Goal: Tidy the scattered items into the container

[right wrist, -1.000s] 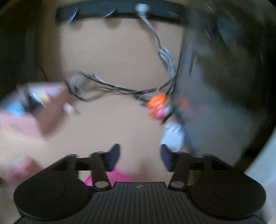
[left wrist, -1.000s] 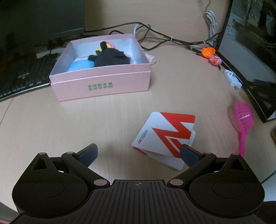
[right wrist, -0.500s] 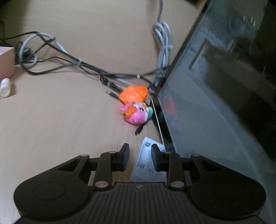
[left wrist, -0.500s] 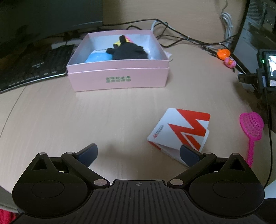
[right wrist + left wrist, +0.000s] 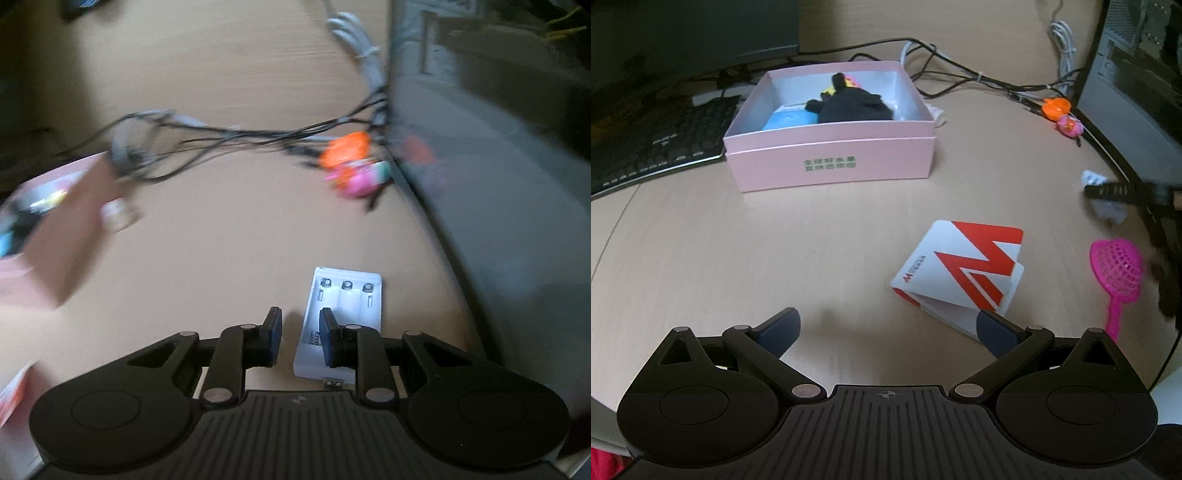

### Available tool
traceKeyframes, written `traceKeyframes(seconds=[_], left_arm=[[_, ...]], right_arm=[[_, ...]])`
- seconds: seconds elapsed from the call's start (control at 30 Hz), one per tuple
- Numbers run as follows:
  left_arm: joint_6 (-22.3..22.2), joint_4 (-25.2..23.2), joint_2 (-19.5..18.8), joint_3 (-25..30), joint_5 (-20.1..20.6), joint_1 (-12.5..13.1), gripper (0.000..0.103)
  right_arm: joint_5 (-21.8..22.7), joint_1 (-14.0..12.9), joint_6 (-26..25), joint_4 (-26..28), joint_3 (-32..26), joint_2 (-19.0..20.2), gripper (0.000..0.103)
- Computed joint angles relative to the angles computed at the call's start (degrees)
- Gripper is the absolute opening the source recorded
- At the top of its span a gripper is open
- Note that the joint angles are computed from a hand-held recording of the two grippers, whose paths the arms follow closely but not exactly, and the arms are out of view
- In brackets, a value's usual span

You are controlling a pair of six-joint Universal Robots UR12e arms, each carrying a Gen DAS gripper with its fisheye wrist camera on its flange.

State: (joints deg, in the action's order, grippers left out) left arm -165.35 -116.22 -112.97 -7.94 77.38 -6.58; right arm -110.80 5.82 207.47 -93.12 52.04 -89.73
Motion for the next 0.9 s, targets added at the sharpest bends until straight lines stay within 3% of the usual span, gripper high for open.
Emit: traceKeyframes(seconds=[0.13, 0.2, 0.3, 0.37, 0.53, 0.6, 0.63, 0.67, 0.77, 0.9], left_arm=[[2.61, 1.04, 0.37, -0.93, -0.49, -0.67, 0.103], [4.58, 3.14, 1.23, -3.03, -0.76, -1.32, 0.103], [7.11, 7.55, 3.01, -7.84, 0.58, -2.72, 0.103], [8.37, 11.46, 4.66, -11.91, 3.95, -3.85, 0.103], [9.23, 19.17, 8.82, -20.23, 11.41, -3.68, 0.103], [8.33, 21.32, 10.27, -22.79, 15.03, -2.90, 0.103], [7.82, 21.72, 10.79, -23.53, 16.45, -2.37, 0.103], [7.02, 21.42, 11.12, -23.76, 17.18, -1.57, 0.103], [3.54, 18.16, 10.82, -21.78, 16.83, 1.13, 0.103], [-1.46, 14.81, 9.55, -17.91, 14.98, 3.72, 0.103]], right_arm=[[8.01, 1.00, -4.91, -2.67, 1.79, -1.90, 0.022], [7.57, 2.46, -7.91, -4.20, 1.64, -2.04, 0.024], [5.06, 4.31, -10.84, -7.18, -0.14, -1.13, 0.047], [6.44, 4.41, -10.83, -8.61, -1.83, -0.33, 0.053], [12.42, 4.48, -12.34, -7.32, -5.89, 2.65, 0.054], [12.73, 5.23, -14.11, -5.62, -7.22, 4.14, 0.050], [13.10, 5.61, -14.72, -4.68, -7.80, 4.84, 0.043], [13.51, 5.95, -15.07, -3.55, -8.38, 5.50, 0.037], [16.80, 6.72, -13.91, 1.02, -10.17, 7.03, 0.037], [29.42, 6.70, -17.35, -0.29, -8.23, 5.67, 0.037]])
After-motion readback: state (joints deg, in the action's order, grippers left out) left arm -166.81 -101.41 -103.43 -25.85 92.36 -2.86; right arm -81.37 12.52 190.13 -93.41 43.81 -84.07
